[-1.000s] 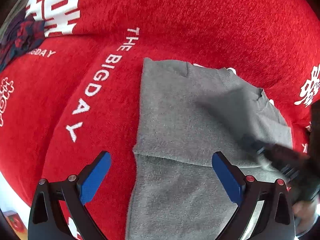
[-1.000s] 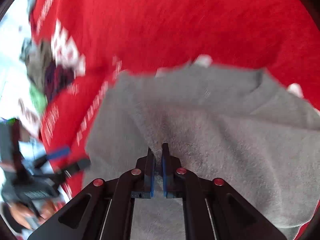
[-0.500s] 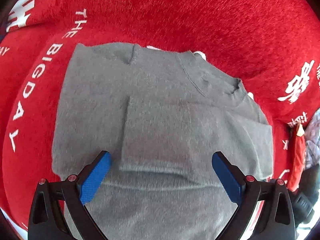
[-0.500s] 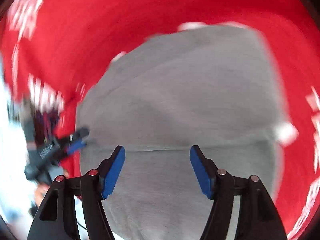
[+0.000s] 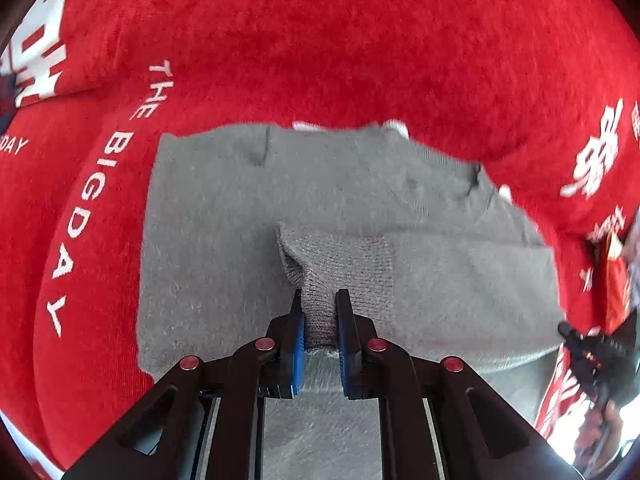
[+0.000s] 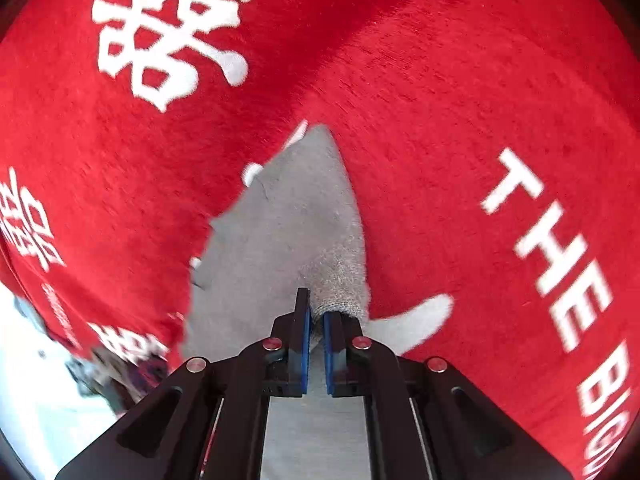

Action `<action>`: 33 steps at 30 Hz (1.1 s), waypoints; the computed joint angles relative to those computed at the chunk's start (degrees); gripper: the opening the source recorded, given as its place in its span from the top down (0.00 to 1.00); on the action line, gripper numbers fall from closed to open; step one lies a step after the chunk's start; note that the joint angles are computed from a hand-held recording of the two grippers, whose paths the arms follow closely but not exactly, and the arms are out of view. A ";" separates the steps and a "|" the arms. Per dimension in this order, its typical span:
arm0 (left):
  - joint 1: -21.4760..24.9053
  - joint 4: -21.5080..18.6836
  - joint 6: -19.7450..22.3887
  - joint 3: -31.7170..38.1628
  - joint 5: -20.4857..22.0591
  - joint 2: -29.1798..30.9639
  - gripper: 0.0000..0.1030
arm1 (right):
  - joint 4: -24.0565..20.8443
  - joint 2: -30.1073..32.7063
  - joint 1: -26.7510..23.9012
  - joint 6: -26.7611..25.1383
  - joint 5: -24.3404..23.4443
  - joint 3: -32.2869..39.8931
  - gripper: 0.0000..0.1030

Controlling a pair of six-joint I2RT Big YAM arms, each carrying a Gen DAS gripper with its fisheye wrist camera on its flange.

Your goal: Fold small clothes

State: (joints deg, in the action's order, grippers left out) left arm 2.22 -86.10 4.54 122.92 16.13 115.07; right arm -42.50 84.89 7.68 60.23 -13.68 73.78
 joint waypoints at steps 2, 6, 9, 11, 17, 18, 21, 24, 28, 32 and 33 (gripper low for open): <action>-0.07 -0.11 1.29 -1.73 -1.16 -0.69 0.85 | 0.49 0.84 -0.10 0.15 -1.05 -0.93 0.94; 0.51 1.69 2.54 -5.47 -3.90 -3.28 0.85 | -0.37 0.27 0.70 -1.57 -0.20 -0.87 0.94; 0.27 3.61 3.28 -7.02 -14.45 -4.69 0.85 | -4.35 1.08 1.35 -3.41 0.70 1.54 0.94; 0.79 2.85 4.19 -6.06 -19.52 -4.61 0.85 | -9.46 1.65 2.10 -6.02 2.93 4.25 0.92; 2.59 -1.60 2.73 0.60 -15.26 -0.96 0.85 | -13.34 1.65 2.37 -9.98 7.89 7.16 0.56; 2.70 -2.34 1.92 1.78 -14.40 -0.17 0.85 | -12.45 1.80 1.73 -9.19 6.84 6.73 0.56; 2.28 -2.42 0.47 2.54 -13.34 0.59 0.85 | -7.92 3.02 -0.94 -5.03 -1.56 4.40 0.62; 1.33 -2.02 0.80 1.15 -12.92 -0.37 0.85 | -14.58 5.57 0.21 -11.78 1.10 9.05 0.86; 0.03 -0.12 2.81 -2.66 -14.00 -2.27 0.85 | -21.63 8.39 2.14 -19.99 8.18 13.49 0.86; -0.24 -0.40 2.67 -4.10 -13.78 -3.10 0.85 | -22.22 8.34 2.84 -19.22 10.19 14.11 0.84; -0.23 -0.38 2.64 -4.42 -13.76 -3.29 0.84 | -22.55 8.29 2.99 -18.63 10.49 14.29 0.80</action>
State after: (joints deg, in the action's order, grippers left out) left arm 2.00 -86.48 7.18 118.49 2.37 111.78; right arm -65.05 93.18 10.67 41.60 -3.20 88.07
